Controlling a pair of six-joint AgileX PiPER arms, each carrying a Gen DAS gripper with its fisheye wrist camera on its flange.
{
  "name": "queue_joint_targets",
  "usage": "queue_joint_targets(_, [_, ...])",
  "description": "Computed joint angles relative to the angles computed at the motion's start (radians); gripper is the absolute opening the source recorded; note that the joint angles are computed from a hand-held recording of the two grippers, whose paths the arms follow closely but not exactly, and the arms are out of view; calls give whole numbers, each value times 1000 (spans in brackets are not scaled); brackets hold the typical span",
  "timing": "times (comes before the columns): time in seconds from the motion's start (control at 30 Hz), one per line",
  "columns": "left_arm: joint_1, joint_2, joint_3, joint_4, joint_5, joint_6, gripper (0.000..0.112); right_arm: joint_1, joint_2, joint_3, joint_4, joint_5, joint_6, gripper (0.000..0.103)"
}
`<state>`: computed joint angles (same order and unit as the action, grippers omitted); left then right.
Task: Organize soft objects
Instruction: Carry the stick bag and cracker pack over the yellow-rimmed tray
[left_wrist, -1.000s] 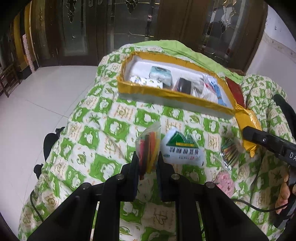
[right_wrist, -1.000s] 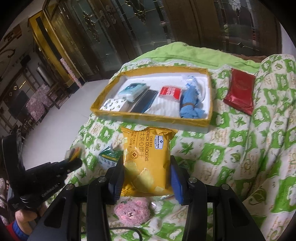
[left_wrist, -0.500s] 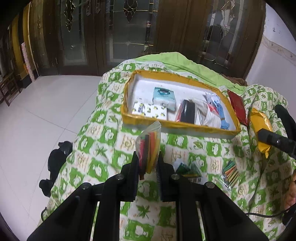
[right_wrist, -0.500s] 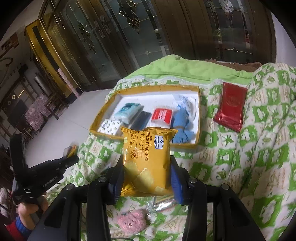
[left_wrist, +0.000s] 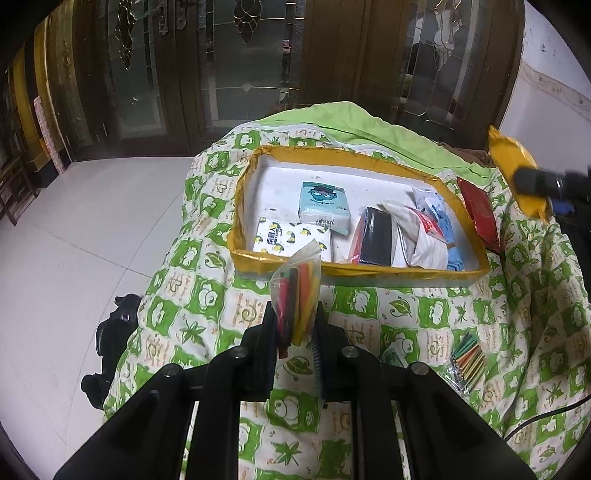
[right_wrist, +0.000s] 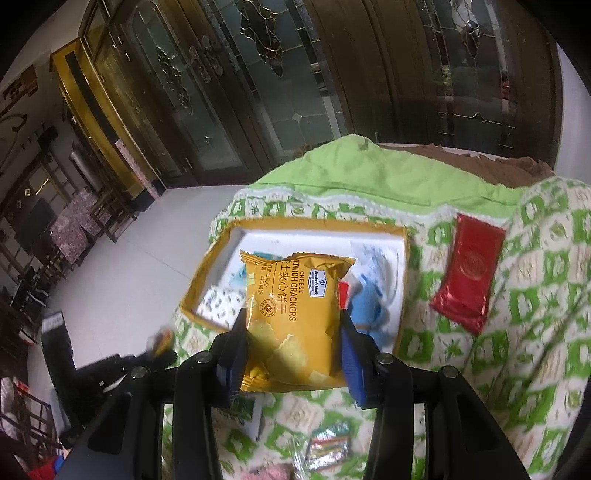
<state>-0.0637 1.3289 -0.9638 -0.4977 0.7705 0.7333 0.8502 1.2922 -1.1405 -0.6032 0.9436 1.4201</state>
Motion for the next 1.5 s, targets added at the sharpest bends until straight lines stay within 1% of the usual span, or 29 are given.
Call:
queue_joint_targets(0.07, [-11,16,-13,5,-6,-10,16,-41,20,-22,23,-28,-31,48])
queue_joint_targets(0.17, [-26,45,-37,13,-10,-28,16,-108,55,-42,74,-95,-68,48])
queue_joint_targets(0.27, [-38,70,-64,24,-14,-37,16,-153,101,-63,114,-136,-98,48])
queue_joint_targets(0.47, [-43,157,-173,6,19,-57,16,-223,187,-114,197,-177,-187,48])
queue_joint_targets(0.63, [-63,248,-280,24,30,-93,16,-286,246,-161,242,-197,-260,48])
queue_joint_targets(0.7, [-71,304,-338,36,44,-113,16,-304,262,-163,253,-217,-279,48])
queue_joint_targets(0.83, [-96,375,-406,80,42,-156,16,-326,285,-152,283,-247,-314,48])
queue_joint_targets(1.03, [-137,448,-481,119,33,-195,16,-355,352,-206,318,-236,-412,48])
queue_joint_targets(1.23, [-172,519,-564,172,32,-241,16,-405,450,-305,401,-225,-536,48])
queue_joint_targets(1.5, [-186,589,-626,209,25,-269,16,-416,539,-367,403,-210,-574,48])
